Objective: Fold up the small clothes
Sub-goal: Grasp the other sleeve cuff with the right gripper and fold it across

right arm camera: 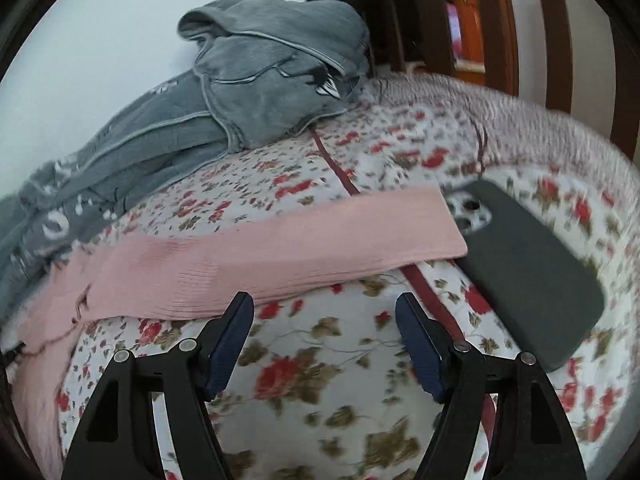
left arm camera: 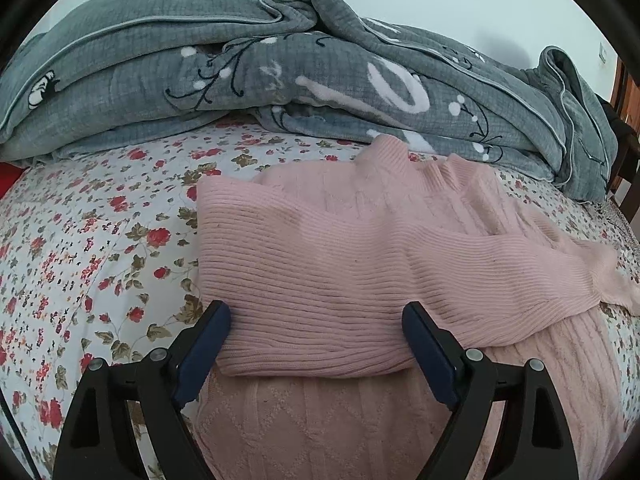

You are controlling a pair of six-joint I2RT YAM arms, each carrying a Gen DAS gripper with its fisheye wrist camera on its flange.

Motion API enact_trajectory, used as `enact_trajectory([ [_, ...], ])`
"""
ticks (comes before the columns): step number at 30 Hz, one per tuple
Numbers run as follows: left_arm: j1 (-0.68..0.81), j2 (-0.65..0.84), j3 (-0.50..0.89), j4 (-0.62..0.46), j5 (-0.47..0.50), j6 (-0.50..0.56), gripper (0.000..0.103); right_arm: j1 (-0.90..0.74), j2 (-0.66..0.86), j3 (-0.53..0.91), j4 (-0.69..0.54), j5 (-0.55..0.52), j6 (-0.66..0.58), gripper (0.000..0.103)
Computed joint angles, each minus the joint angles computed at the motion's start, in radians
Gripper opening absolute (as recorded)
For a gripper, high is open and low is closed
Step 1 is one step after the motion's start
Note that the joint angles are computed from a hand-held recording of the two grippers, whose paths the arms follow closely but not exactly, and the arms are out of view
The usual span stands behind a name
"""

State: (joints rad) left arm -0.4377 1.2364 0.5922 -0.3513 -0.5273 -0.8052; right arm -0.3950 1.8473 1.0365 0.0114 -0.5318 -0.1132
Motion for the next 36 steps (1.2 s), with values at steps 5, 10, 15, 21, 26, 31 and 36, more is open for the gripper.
enact_trajectory([
  [5, 0.012, -0.007, -0.012, 0.019, 0.022, 0.005, 0.088, -0.003, 0.051, 0.060, -0.008, -0.022, 0.035, 0.073],
  [10, 0.014, -0.012, -0.019, 0.027, 0.024, 0.007, 0.088, 0.012, 0.116, 0.186, -0.077, 0.022, 0.051, 0.062],
  [15, 0.013, -0.021, -0.025, 0.032, 0.024, 0.006, 0.088, 0.028, 0.169, 0.279, -0.120, 0.100, 0.053, 0.023],
  [21, 0.024, -0.106, -0.081, 0.075, 0.038, -0.001, 0.088, 0.080, 0.077, 0.222, -0.051, 0.220, 0.000, 0.006],
  [26, -0.009, -0.208, -0.120, 0.055, -0.040, -0.061, 0.088, 0.151, -0.087, 0.190, -0.075, 0.291, 0.011, 0.006],
  [31, -0.033, -0.425, -0.192, -0.012, -0.095, -0.118, 0.088, 0.316, -0.279, 0.166, -0.122, 0.419, 0.017, 0.006],
  [36, -0.008, -0.602, -0.203, -0.229, -0.180, -0.174, 0.088, 0.570, -0.395, 0.182, -0.189, 0.541, 0.054, 0.006],
])
